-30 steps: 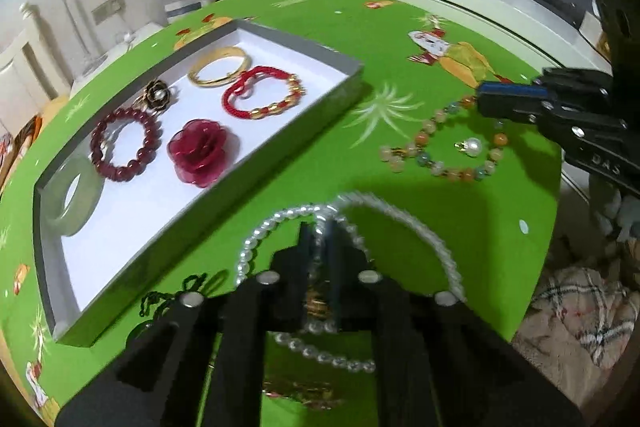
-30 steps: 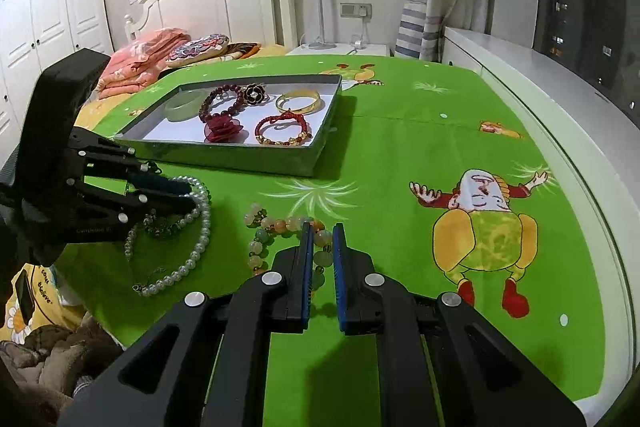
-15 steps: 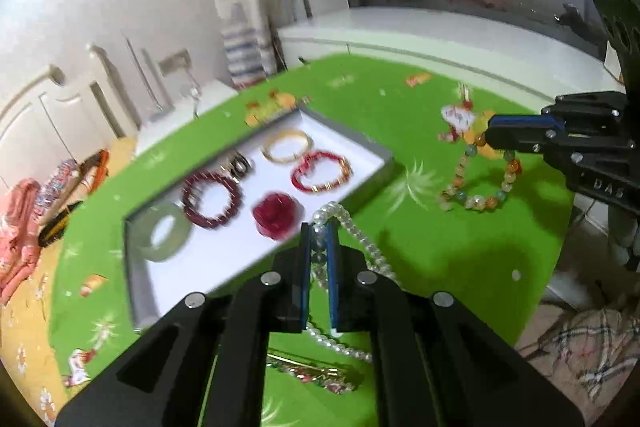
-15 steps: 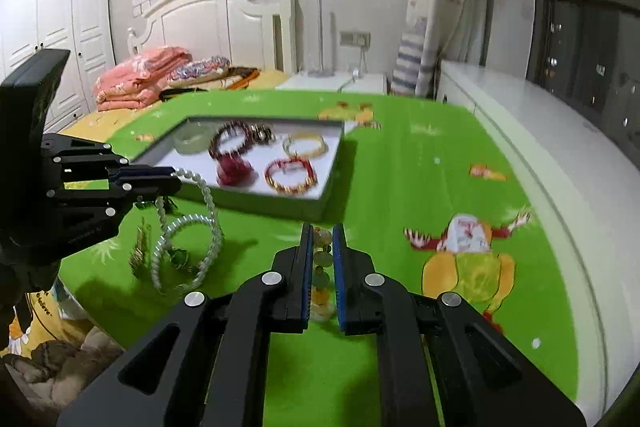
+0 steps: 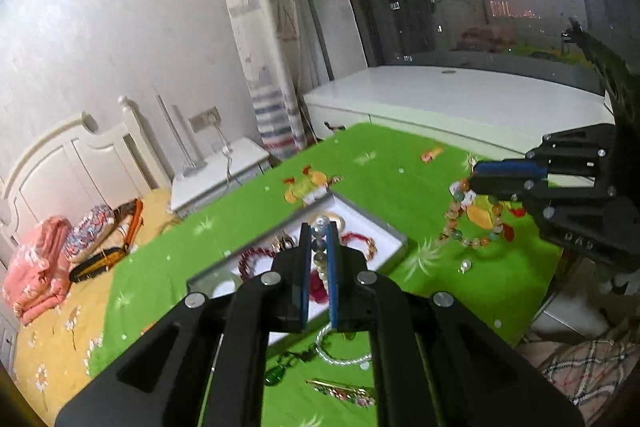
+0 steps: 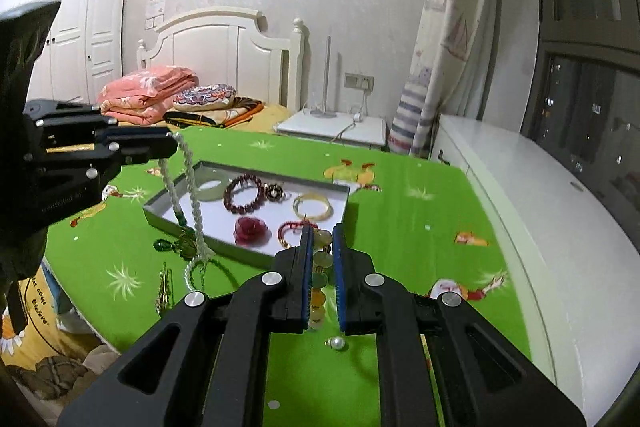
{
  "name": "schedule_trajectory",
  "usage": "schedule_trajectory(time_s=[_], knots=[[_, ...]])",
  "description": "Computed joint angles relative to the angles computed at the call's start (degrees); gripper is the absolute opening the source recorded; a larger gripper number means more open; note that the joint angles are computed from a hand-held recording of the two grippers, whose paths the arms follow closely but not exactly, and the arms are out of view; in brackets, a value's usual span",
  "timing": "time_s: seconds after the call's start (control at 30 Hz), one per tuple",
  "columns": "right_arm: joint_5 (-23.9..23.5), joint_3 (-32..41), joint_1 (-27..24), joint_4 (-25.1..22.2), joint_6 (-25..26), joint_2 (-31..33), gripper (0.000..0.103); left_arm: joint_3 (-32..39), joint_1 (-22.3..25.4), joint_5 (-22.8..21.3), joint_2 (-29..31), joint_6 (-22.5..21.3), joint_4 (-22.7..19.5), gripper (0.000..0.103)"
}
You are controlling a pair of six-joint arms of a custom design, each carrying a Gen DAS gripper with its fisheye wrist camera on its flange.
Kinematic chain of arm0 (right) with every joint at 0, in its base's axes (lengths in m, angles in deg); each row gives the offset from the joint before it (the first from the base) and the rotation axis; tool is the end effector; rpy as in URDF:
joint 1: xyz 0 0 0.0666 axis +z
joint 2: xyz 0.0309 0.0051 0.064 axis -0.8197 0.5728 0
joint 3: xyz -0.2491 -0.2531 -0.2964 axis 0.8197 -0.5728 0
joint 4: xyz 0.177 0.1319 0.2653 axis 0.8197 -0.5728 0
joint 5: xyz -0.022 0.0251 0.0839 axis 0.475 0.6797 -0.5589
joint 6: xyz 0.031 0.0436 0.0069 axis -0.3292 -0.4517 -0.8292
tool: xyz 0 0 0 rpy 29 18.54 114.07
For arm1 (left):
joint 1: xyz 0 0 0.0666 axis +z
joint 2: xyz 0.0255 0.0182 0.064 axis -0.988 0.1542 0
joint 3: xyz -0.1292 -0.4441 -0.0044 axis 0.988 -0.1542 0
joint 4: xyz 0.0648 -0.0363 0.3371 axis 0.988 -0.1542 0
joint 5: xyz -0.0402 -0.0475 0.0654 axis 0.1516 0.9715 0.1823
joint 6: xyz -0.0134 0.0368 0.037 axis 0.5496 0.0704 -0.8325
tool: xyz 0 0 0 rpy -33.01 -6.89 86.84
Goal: Organize jewelry
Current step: 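Carry the pearl necklace with the left tool while the right tool carries the bead bracelet into the tray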
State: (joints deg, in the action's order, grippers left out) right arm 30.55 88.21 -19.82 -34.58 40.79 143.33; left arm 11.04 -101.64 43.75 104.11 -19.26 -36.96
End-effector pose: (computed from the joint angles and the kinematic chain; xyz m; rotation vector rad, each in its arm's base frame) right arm 0.4601 0.3019 0.4992 -0.0839 2.0639 -0.0672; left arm 0.5238 -0.2041 0.5306 0.9314 1.8579 -0.1531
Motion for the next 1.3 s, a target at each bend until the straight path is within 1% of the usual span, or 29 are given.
schedule_trajectory(time_s=[0.17,0.23,0.33,0.43,0.5,0.6,0.77,0.87,1.1,1.17,1.3], knots=[[0.1,3.0,-0.3,-0.6,2.2,0.9,0.01,4.2,-0.3,-0.8,0.4,0.1,-1.5,0.007],[-0.6,4.4,-0.6,-0.9,2.7,1.5,0.01,5.8,-0.4,-1.4,0.8,-0.3,-2.1,0.007],[-1.7,6.8,-1.4,-1.4,3.5,2.8,0.01,9.7,-0.4,-2.3,2.3,0.0,-4.2,0.007],[-4.5,9.5,-2.6,-2.1,3.4,4.5,0.01,13.9,-0.3,-3.4,4.5,0.8,-6.1,0.007],[-5.7,10.9,-3.1,-2.3,3.2,5.6,0.01,17.7,0.1,-3.6,6.4,2.3,-8.0,0.007],[-8.7,13.7,-4.3,-2.7,2.5,7.7,0.01,22.2,0.7,-3.9,8.7,3.8,-9.8,0.007],[-10.7,19.1,-5.1,-5.0,2.2,12.0,0.01,32.1,1.3,-4.9,14.1,5.5,-14.8,0.007],[-12.1,21.9,-5.4,-6.5,1.9,14.3,0.01,35.8,1.5,-6.2,16.5,5.5,-17.0,0.007],[-15.1,28.1,-6.1,-10.3,0.9,19.0,0.01,41.3,2.4,-6.2,20.4,6.8,-21.0,0.007],[-15.9,29.2,-6.2,-10.8,0.5,19.9,0.01,41.0,2.1,-6.7,20.7,6.3,-20.5,0.007],[-20.0,31.5,-7.4,-12.5,-1.8,22.1,0.01,40.0,2.0,-9.3,21.8,5.1,-19.6,0.007]])
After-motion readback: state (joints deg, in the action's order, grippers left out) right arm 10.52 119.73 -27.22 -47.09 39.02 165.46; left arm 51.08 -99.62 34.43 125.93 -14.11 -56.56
